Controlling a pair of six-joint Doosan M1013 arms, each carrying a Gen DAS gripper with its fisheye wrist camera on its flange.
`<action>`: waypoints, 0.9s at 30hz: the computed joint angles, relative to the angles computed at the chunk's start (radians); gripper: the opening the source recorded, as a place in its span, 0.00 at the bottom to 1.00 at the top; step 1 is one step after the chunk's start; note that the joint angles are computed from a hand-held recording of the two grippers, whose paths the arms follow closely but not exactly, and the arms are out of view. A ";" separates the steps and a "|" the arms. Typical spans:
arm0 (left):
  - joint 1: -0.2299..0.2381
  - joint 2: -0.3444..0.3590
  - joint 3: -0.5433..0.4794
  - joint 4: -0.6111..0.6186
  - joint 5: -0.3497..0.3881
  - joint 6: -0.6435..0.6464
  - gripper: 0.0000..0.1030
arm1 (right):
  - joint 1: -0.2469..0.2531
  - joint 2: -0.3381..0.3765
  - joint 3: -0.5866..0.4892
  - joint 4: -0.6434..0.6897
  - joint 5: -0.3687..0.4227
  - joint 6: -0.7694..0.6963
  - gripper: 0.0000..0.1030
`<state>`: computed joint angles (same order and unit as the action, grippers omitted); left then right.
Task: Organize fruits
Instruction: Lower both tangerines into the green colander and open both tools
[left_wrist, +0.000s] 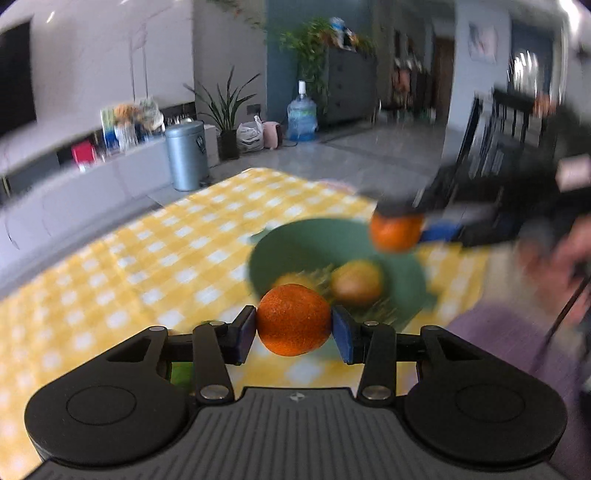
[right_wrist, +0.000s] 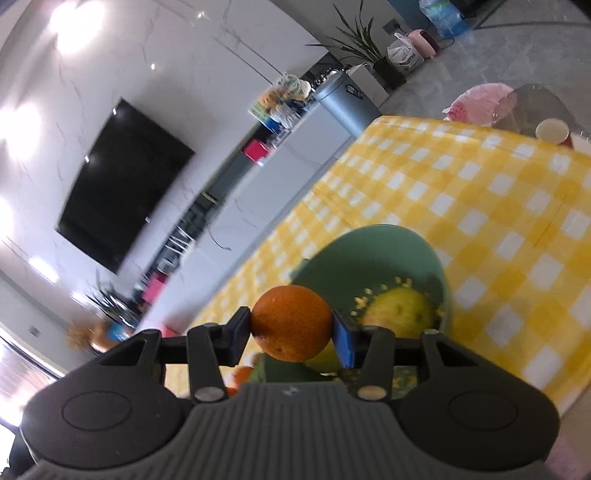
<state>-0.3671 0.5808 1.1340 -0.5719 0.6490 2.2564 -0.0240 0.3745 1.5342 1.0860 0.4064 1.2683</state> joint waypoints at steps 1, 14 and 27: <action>0.000 0.009 -0.022 -0.019 0.036 -0.024 0.49 | 0.002 -0.001 -0.005 -0.059 0.003 0.050 0.43; -0.009 0.323 -0.593 0.109 0.635 -0.471 0.49 | 0.023 0.026 -0.044 -0.510 0.054 0.413 0.43; -0.037 0.402 -0.754 0.271 0.775 -0.536 0.50 | 0.019 0.060 -0.099 -0.526 0.171 0.476 0.44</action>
<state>-0.4037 0.9831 0.3802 -0.3011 1.4244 1.7202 -0.0052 0.4348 1.4357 0.5599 0.5774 1.7439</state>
